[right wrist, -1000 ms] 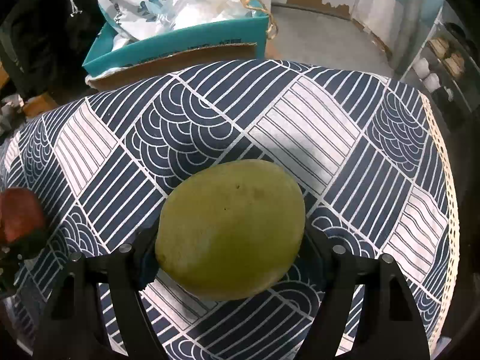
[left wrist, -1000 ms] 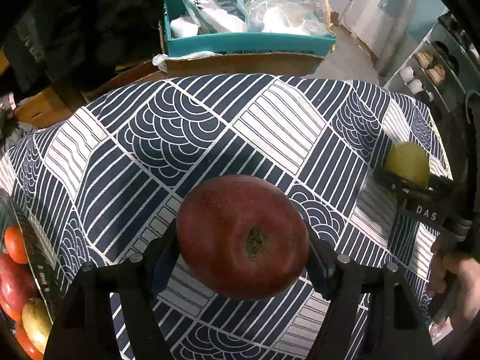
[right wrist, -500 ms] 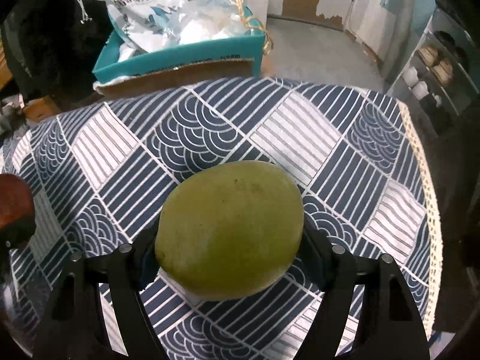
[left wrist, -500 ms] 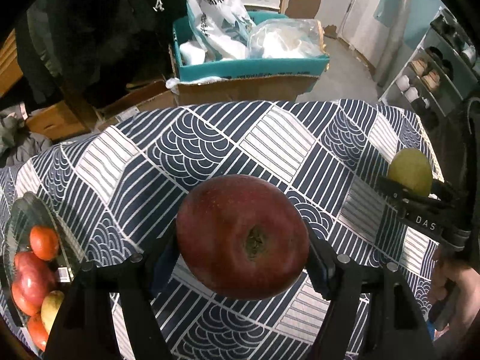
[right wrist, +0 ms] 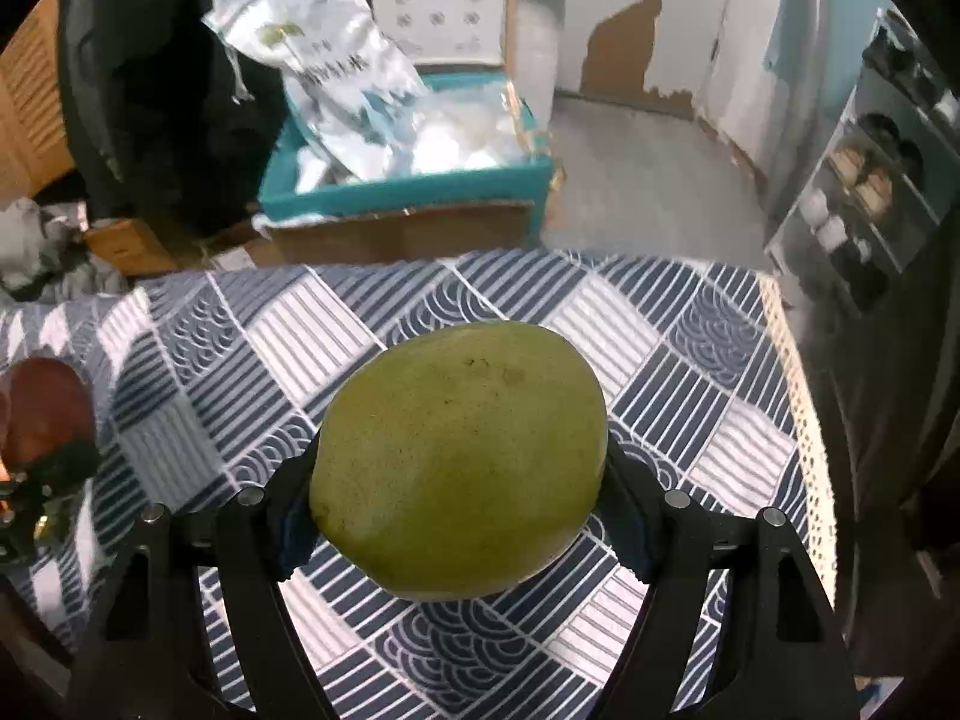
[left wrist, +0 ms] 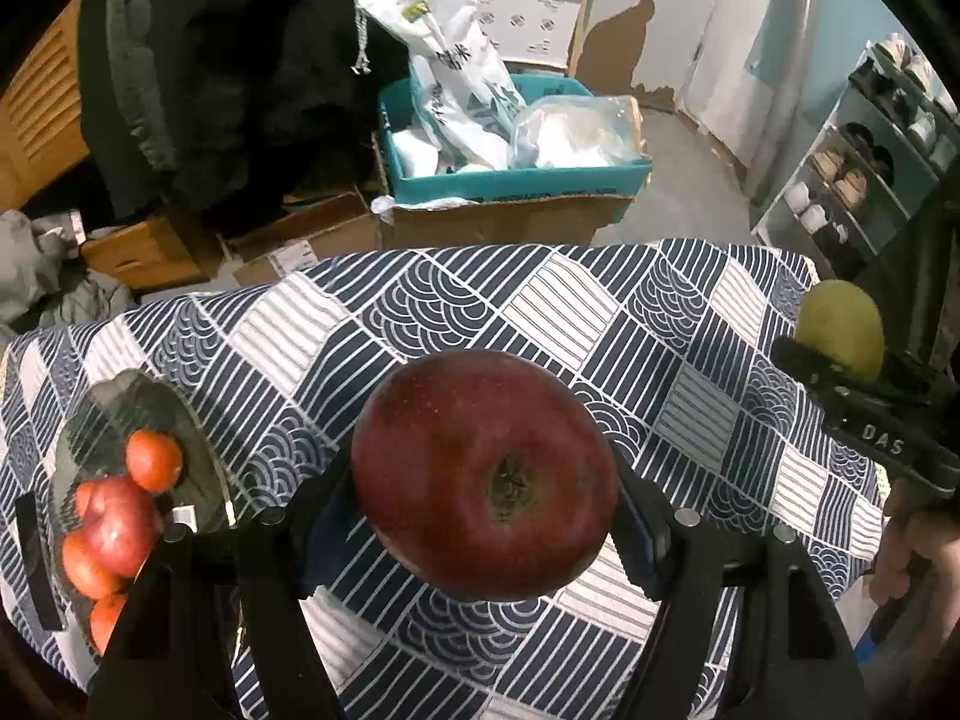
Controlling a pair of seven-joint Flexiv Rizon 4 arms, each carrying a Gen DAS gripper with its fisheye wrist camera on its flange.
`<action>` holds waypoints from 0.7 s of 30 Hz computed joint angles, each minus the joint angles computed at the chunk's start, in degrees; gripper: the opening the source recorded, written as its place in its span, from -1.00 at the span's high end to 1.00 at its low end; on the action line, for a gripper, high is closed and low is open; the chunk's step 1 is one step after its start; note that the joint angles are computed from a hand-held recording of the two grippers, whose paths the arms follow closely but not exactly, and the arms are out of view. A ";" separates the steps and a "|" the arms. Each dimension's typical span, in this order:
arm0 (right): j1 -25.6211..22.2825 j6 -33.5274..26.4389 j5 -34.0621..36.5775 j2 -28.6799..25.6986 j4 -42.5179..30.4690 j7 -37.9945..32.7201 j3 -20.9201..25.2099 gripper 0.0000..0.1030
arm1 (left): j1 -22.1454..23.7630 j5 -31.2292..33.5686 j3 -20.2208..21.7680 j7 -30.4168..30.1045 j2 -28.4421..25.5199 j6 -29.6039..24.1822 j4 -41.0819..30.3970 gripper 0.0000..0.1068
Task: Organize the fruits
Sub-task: 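Lift and carry the red apple and yellow-green fruit with both tools to the glass bowl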
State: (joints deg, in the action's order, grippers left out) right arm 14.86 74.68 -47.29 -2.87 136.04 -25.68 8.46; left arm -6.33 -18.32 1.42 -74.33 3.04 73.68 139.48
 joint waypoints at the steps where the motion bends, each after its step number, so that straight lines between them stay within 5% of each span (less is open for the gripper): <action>1: 0.04 -0.08 -0.15 0.95 0.18 -0.07 0.22 -0.49 | -0.01 -0.11 0.17 0.02 0.78 -0.25 0.28 -0.42; 21: 0.67 -3.67 3.05 11.29 -1.28 -3.50 6.69 -0.49 | -0.13 0.89 3.92 1.83 15.82 -4.92 3.28 -0.42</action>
